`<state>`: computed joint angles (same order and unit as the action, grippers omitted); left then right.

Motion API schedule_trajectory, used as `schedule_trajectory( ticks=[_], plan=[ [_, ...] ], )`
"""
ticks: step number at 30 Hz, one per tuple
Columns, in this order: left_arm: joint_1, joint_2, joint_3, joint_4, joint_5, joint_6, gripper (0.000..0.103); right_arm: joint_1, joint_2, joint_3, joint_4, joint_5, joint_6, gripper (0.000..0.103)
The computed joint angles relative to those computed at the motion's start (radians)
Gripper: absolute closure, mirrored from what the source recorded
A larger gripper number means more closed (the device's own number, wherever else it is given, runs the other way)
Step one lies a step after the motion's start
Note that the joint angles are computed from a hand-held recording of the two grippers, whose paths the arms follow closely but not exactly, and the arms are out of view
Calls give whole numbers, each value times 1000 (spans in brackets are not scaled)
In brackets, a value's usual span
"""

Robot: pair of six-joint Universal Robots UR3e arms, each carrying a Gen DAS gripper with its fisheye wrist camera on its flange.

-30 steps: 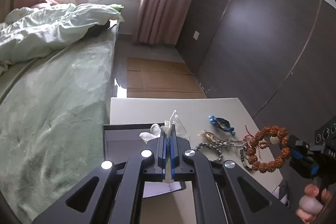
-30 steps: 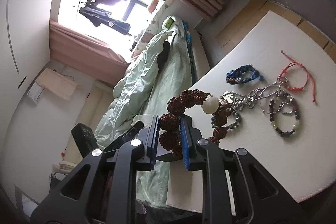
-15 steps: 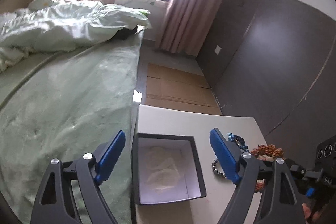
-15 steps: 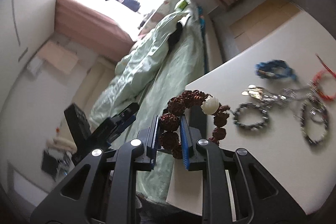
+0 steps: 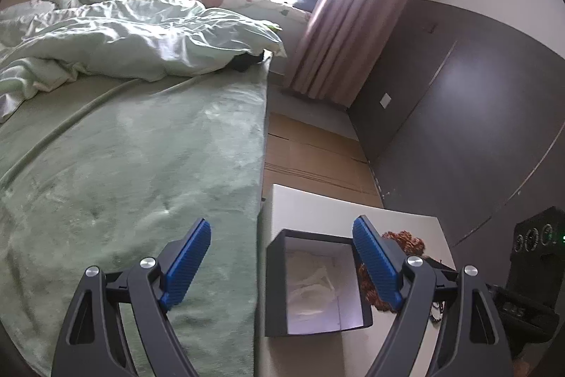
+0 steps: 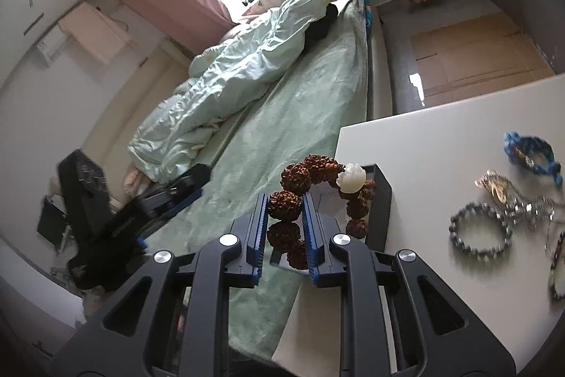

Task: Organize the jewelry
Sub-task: 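Lower the brown bracelet into the box and open the right tool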

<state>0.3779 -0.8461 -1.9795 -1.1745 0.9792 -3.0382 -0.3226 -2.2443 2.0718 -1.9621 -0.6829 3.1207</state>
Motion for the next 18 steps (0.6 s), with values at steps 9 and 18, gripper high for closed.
schedule_trajectory(
  ticks=[9,18],
  plan=[
    [130,77,28,-175,-76,104,23,283,249,-28,-325,-267,178,34],
    [20,33,21,-92,-19,47,23,-63,-94,6,55,-50,-9,24]
  ],
)
